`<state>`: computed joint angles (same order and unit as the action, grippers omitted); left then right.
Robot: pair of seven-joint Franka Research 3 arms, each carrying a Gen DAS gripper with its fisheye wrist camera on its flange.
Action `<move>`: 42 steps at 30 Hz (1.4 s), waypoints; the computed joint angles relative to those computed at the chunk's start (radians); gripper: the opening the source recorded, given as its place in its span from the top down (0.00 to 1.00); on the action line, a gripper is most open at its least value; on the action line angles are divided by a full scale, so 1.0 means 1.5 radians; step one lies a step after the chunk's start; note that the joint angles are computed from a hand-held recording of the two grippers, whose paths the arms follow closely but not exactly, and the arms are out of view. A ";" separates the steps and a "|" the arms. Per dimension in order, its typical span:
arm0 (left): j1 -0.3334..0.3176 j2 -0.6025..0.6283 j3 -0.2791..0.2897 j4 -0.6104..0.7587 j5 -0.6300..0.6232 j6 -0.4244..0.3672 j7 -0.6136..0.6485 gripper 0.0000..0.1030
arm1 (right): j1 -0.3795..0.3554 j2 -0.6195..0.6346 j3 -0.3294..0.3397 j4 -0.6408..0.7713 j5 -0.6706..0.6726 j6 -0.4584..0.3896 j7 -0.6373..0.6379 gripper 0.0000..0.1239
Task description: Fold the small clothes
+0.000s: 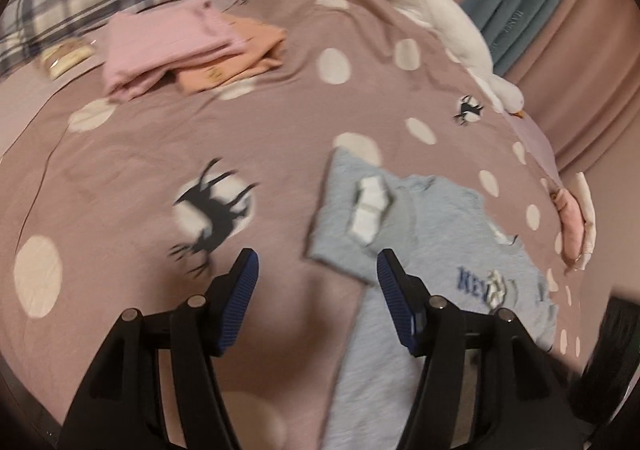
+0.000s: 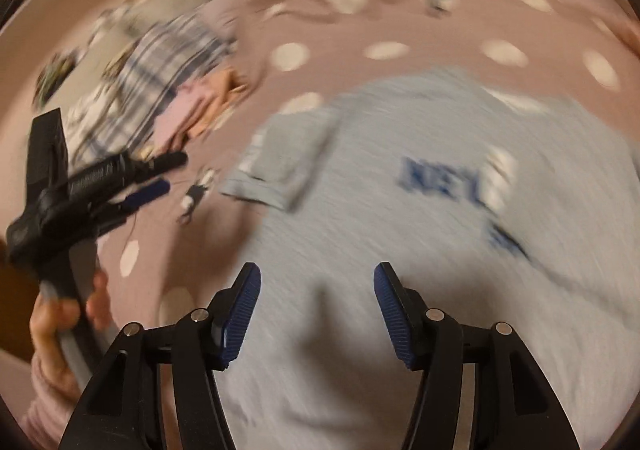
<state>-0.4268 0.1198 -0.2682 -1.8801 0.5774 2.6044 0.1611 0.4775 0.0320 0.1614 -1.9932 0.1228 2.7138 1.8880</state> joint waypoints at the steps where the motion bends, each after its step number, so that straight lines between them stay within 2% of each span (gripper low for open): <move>1: 0.002 -0.007 -0.001 -0.014 -0.009 0.002 0.005 0.40 | 0.003 0.036 0.002 0.046 -0.018 -0.011 -0.010 0.52; 7: 0.004 -0.025 -0.011 -0.051 -0.030 -0.011 0.043 0.40 | 0.055 0.191 -0.024 0.259 -0.114 -0.104 0.003 0.52; 9: 0.004 -0.032 -0.012 -0.062 -0.029 -0.013 0.047 0.40 | 0.074 0.215 -0.037 0.294 -0.139 -0.129 0.002 0.52; 14: 0.011 -0.050 -0.015 -0.097 -0.050 0.014 0.050 0.40 | 0.135 0.279 -0.087 0.390 -0.270 -0.226 0.035 0.52; 16: 0.013 -0.053 -0.016 -0.103 -0.054 0.020 0.052 0.40 | 0.137 0.285 -0.093 0.396 -0.284 -0.240 0.044 0.60; 17: 0.013 -0.055 -0.017 -0.104 -0.054 0.021 0.052 0.40 | 0.131 0.282 -0.089 0.390 -0.276 -0.233 0.045 0.64; 19: 0.013 -0.057 -0.018 -0.105 -0.055 0.021 0.056 0.40 | 0.107 0.254 -0.077 0.344 -0.235 -0.177 0.059 0.76; 21: 0.014 -0.057 -0.019 -0.106 -0.059 0.022 0.060 0.40 | 0.085 0.222 -0.071 0.295 -0.187 -0.121 0.089 0.78; 22: 0.013 -0.057 -0.020 -0.106 -0.062 0.023 0.063 0.39 | 0.070 0.194 -0.067 0.249 -0.154 -0.075 0.108 0.79; 24: 0.012 -0.055 -0.021 -0.105 -0.066 0.025 0.066 0.39 | 0.035 0.153 -0.046 0.179 -0.074 -0.004 0.104 0.79; 25: 0.012 -0.053 -0.022 -0.104 -0.069 0.026 0.068 0.39 | 0.006 0.128 -0.024 0.135 -0.001 0.040 0.077 0.79; 27: 0.009 -0.048 -0.023 -0.100 -0.076 0.025 0.074 0.39 | -0.032 0.098 0.007 0.082 0.128 0.086 0.015 0.79; 28: 0.008 -0.046 -0.023 -0.098 -0.078 0.025 0.076 0.39 | -0.056 0.081 0.030 0.054 0.226 0.110 -0.035 0.79; 30: 0.006 -0.042 -0.024 -0.094 -0.080 0.022 0.078 0.39 | -0.077 0.060 0.049 0.020 0.376 0.136 -0.117 0.79; 31: 0.005 -0.040 -0.024 -0.091 -0.081 0.021 0.081 0.39 | -0.079 0.050 0.046 0.005 0.423 0.144 -0.135 0.79; 32: 0.003 -0.038 -0.024 -0.088 -0.081 0.018 0.083 0.39 | -0.074 0.042 0.036 -0.009 0.435 0.148 -0.128 0.79; 36: -0.002 -0.033 -0.024 -0.079 -0.081 0.007 0.085 0.39 | -0.051 0.036 0.003 -0.018 0.367 0.125 -0.055 0.79; 37: -0.003 -0.032 -0.024 -0.077 -0.082 0.005 0.086 0.39 | -0.052 0.037 0.009 -0.015 0.398 0.126 -0.076 0.77; 38: -0.004 -0.032 -0.024 -0.075 -0.082 0.002 0.086 0.39 | -0.055 0.042 0.015 -0.007 0.441 0.124 -0.109 0.74; 39: -0.005 -0.031 -0.024 -0.073 -0.080 -0.003 0.086 0.39 | -0.057 0.049 0.017 0.003 0.466 0.118 -0.127 0.61; 40: -0.007 -0.030 -0.024 -0.071 -0.078 -0.008 0.087 0.39 | -0.054 0.056 0.012 0.011 0.456 0.107 -0.109 0.48; 42: -0.008 -0.030 -0.025 -0.069 -0.079 -0.012 0.090 0.39 | -0.041 0.065 -0.006 0.018 0.378 0.099 -0.039 0.46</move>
